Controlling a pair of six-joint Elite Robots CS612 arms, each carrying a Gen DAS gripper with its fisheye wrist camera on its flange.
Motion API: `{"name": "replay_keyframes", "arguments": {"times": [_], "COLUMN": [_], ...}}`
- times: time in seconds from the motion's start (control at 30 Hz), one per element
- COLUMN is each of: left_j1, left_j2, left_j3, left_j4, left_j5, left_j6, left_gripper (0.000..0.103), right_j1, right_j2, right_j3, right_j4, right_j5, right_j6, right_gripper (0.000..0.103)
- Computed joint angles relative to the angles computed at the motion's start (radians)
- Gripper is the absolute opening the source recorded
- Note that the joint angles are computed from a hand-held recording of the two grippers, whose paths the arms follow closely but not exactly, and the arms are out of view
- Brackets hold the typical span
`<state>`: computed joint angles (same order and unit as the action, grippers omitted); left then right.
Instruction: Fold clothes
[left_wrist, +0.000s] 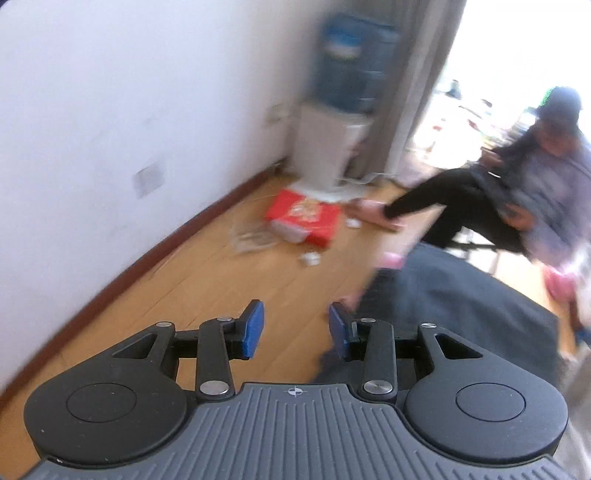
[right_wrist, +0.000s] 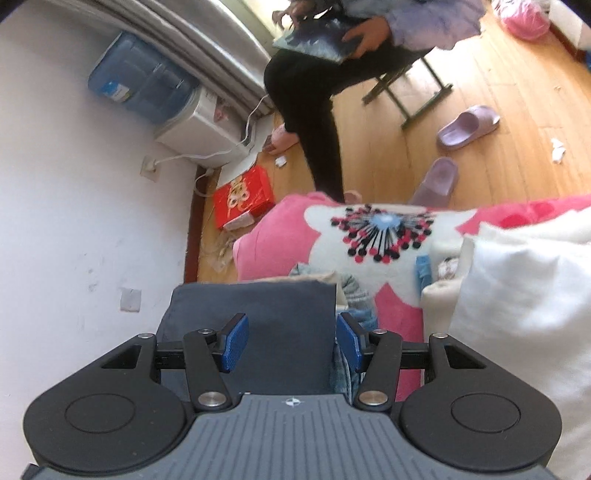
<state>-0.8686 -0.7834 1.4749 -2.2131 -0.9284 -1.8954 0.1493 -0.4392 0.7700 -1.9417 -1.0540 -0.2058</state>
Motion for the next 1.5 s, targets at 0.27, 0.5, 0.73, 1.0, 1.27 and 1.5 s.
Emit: {"name": "replay_keyframes", "arguments": {"times": [0.27, 0.5, 0.73, 1.0, 1.27, 1.5], "left_j1": [0.004, -0.020, -0.025, -0.044, -0.072, -0.101], "left_j2": [0.103, 0.196, 0.242, 0.151, 0.088, 0.098], "left_j3": [-0.158, -0.291, -0.372, -0.236, -0.105, -0.001], "left_j4": [-0.292, -0.158, -0.043, -0.032, -0.056, -0.341], "left_j5": [-0.176, -0.335, -0.345, -0.339, -0.226, -0.043], "left_j6": [0.525, 0.577, 0.586, 0.507, 0.312, 0.275], "left_gripper": [0.039, 0.039, 0.039, 0.040, 0.040, 0.040], "right_j1": [0.002, -0.018, -0.063, -0.119, -0.068, -0.080], "right_j2": [0.108, 0.155, 0.014, -0.278, -0.309, -0.244], "right_j3": [-0.161, -0.260, -0.008, 0.481, 0.769, 0.834], "right_j4": [0.151, 0.285, 0.137, 0.075, -0.420, -0.773], "right_j5": [0.001, 0.090, 0.217, 0.350, 0.140, 0.254], "right_j6": [-0.002, -0.060, -0.093, -0.454, -0.294, -0.127], "right_gripper": [0.057, 0.060, 0.062, 0.062, 0.062, 0.062]}}
